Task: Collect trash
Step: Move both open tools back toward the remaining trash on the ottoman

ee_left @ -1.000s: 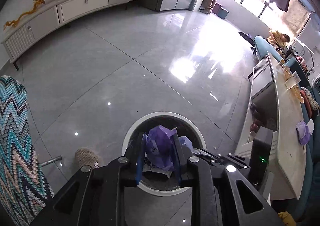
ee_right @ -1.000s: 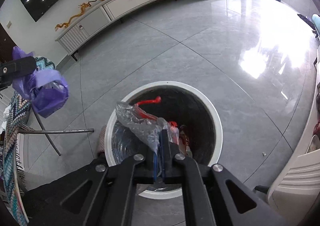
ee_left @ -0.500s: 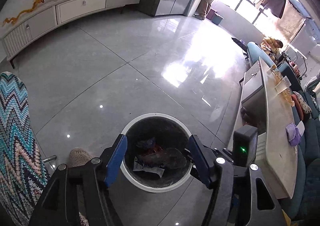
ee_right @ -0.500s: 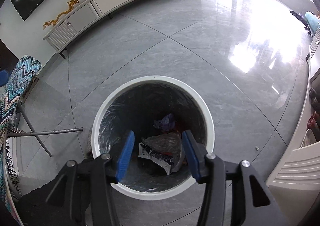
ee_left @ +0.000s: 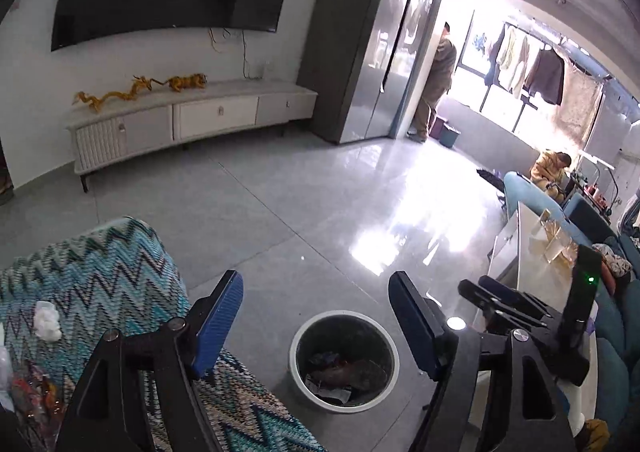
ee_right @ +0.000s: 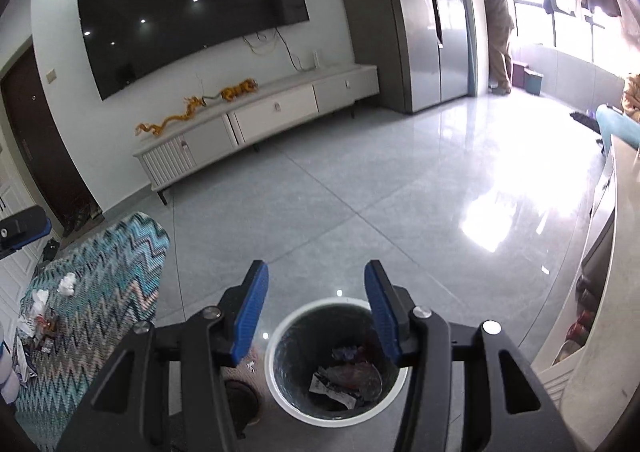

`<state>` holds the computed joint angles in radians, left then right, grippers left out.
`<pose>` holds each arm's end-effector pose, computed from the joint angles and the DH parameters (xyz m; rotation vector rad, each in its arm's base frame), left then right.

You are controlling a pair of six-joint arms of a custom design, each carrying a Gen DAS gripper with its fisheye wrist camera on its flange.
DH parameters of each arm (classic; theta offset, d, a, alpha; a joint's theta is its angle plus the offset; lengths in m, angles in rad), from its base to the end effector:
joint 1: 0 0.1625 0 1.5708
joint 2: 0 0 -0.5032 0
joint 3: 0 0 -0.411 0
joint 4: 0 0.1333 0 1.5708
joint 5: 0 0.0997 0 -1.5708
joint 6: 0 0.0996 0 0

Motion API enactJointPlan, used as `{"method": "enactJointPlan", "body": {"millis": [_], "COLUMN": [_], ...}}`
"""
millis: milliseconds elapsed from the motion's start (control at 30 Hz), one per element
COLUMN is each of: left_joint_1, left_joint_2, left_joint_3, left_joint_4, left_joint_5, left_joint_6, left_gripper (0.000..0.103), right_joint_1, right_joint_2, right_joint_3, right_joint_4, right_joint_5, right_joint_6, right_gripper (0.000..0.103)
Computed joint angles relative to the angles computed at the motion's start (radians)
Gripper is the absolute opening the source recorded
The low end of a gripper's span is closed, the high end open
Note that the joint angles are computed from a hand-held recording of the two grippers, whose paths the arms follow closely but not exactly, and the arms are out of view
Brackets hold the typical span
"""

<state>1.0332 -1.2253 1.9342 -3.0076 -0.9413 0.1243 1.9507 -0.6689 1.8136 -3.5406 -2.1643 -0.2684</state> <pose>-0.1477 -0.6226 0.3746 0.5120 2.4314 -1.0840 0.3290 -0.6148 0.1175 0.4580 -2.3675 1.0851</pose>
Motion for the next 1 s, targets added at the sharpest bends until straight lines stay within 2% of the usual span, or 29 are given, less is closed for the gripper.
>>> {"method": "enactJointPlan", "body": {"millis": [300, 567, 767, 867, 1000], "left_joint_1": [-0.058, -0.087, -0.060, -0.028, 0.049], "left_joint_2": [-0.260, -0.494, -0.619, -0.655, -0.678], "left_joint_3": [0.138, 0.201, 0.201, 0.202, 0.208], "left_joint_4": [-0.101, -0.167, -0.220, -0.244, -0.235], "left_joint_5": [0.090, 0.247, 0.338, 0.351, 0.315], "left_joint_6": [0.047, 0.197, 0.296, 0.330, 0.340], "left_gripper": [0.073, 0.080, 0.087, 0.091, 0.095], "right_joint_1": [0.197, 0.319, 0.359, 0.365, 0.364], "right_joint_2": [-0.021, 0.027, 0.086, 0.109, 0.149], "right_joint_3": [-0.043, -0.127, -0.187, -0.205, -0.244], "right_joint_4": [-0.078, -0.051, -0.012, 0.021, 0.072], "right_joint_5": [0.020, 0.093, 0.148, 0.183, 0.210], "right_joint_6": [-0.114, -0.173, -0.187, -0.180, -0.177], "right_gripper": [0.049, 0.049, 0.052, 0.056, 0.056]}}
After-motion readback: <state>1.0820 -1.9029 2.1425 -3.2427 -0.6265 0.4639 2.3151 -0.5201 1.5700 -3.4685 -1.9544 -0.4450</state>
